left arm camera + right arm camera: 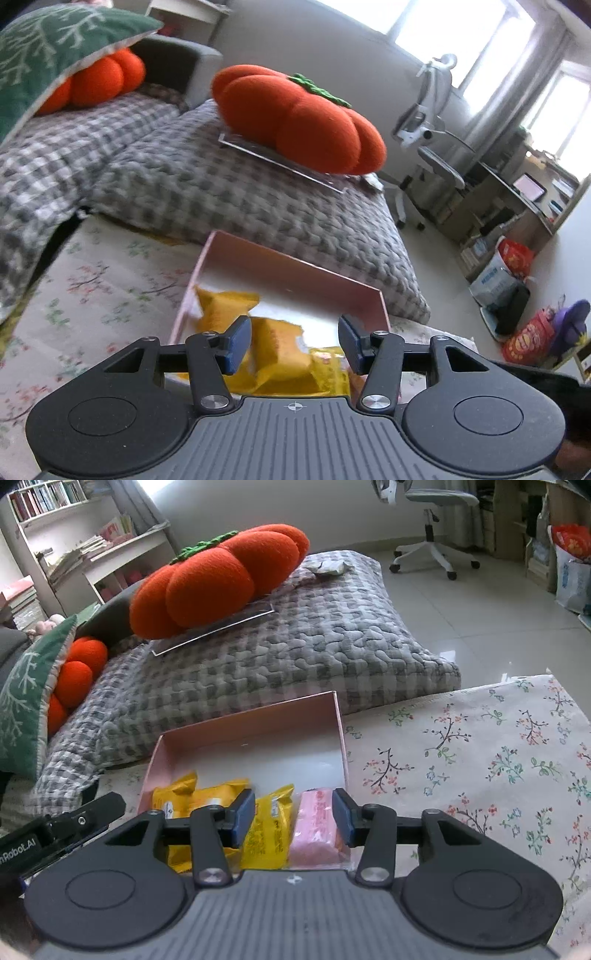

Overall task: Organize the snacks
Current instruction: 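Lower the yellow packet and pink wafer pack into the box, open both grippers, then grasp the clear wrapped snack with the right gripper while the left grasps a white pecan packet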

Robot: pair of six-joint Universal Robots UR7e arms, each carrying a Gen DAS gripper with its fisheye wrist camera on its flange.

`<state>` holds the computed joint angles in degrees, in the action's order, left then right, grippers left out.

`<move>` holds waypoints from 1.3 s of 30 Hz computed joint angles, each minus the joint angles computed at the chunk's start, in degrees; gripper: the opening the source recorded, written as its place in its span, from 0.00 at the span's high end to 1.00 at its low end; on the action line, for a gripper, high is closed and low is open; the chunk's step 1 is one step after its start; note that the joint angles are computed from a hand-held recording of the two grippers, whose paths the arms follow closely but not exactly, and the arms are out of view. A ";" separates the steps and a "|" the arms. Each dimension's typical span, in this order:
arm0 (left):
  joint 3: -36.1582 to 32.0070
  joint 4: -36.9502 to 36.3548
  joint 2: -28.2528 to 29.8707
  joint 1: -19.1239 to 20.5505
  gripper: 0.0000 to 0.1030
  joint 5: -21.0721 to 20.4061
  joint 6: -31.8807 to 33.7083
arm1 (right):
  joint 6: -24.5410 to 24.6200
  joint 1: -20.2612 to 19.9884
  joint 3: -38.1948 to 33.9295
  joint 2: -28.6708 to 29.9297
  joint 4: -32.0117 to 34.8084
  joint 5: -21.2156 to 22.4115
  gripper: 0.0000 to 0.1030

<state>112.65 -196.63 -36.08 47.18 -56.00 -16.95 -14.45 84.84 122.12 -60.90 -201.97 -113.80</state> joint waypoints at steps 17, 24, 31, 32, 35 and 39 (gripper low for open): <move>9.81 15.72 -9.96 -1.88 0.44 2.08 -7.22 | 8.39 2.86 2.89 -3.82 18.07 0.06 0.33; 9.63 17.83 -7.74 -2.13 0.44 -5.76 -6.01 | 7.49 2.03 4.30 -5.98 18.82 1.57 0.35; 8.11 20.88 -5.13 -2.37 0.43 -4.62 -3.64 | 7.67 0.70 3.71 -4.94 20.99 1.71 0.55; 7.98 20.86 -4.89 -2.25 0.43 -4.49 -3.26 | 7.44 0.77 3.64 -4.77 20.83 1.62 0.56; 7.32 21.21 -3.81 -2.09 0.35 -3.46 -0.97 | 7.41 0.69 3.44 -4.54 20.99 2.04 0.56; 6.63 20.22 -1.87 -2.36 0.28 -1.39 1.83 | 7.11 0.81 3.19 -3.90 21.16 1.55 0.56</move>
